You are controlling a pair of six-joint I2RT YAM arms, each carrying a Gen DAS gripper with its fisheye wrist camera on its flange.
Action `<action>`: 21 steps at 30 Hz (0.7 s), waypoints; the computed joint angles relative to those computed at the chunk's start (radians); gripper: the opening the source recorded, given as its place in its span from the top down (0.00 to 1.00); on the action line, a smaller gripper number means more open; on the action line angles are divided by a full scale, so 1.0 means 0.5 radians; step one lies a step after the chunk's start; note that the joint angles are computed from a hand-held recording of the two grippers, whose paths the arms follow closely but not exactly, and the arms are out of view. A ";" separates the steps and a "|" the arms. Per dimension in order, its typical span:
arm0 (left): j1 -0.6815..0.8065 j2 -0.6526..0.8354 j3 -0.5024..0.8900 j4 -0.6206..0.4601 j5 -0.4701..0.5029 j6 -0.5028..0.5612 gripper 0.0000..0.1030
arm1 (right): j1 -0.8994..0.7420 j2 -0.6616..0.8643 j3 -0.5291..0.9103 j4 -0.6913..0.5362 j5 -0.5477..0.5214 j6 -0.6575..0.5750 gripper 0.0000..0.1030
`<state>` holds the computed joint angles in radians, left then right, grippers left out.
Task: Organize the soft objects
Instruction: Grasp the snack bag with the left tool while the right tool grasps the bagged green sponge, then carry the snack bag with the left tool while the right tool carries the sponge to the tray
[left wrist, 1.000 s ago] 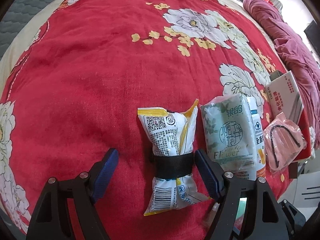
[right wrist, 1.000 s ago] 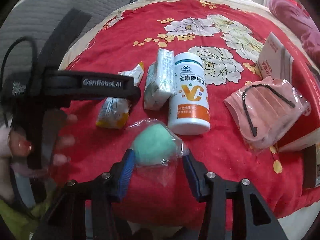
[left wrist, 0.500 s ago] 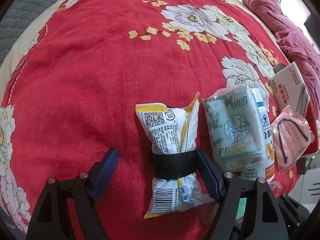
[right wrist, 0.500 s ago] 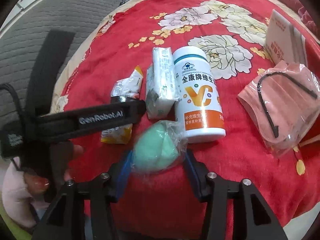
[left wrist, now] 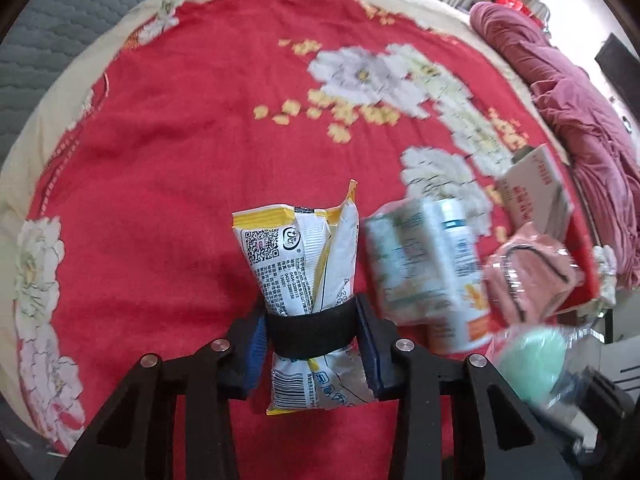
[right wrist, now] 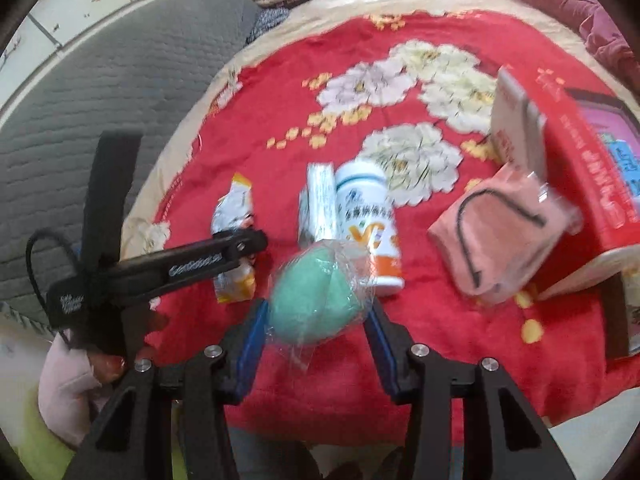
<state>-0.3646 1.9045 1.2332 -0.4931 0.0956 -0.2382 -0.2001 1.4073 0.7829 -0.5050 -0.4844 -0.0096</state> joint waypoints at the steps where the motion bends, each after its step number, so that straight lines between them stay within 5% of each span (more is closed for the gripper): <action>1: -0.005 -0.045 -0.010 -0.011 0.024 0.002 0.60 | -0.054 -0.025 0.028 -0.046 -0.030 -0.027 0.53; 12: -0.299 -0.369 0.099 -0.203 0.009 -0.092 0.60 | -0.648 -0.153 0.305 -0.460 -0.329 -0.298 0.53; 21: -0.654 -0.281 0.463 -0.366 -0.084 -0.177 0.60 | -1.245 -0.011 0.671 -0.875 -0.565 -0.658 0.53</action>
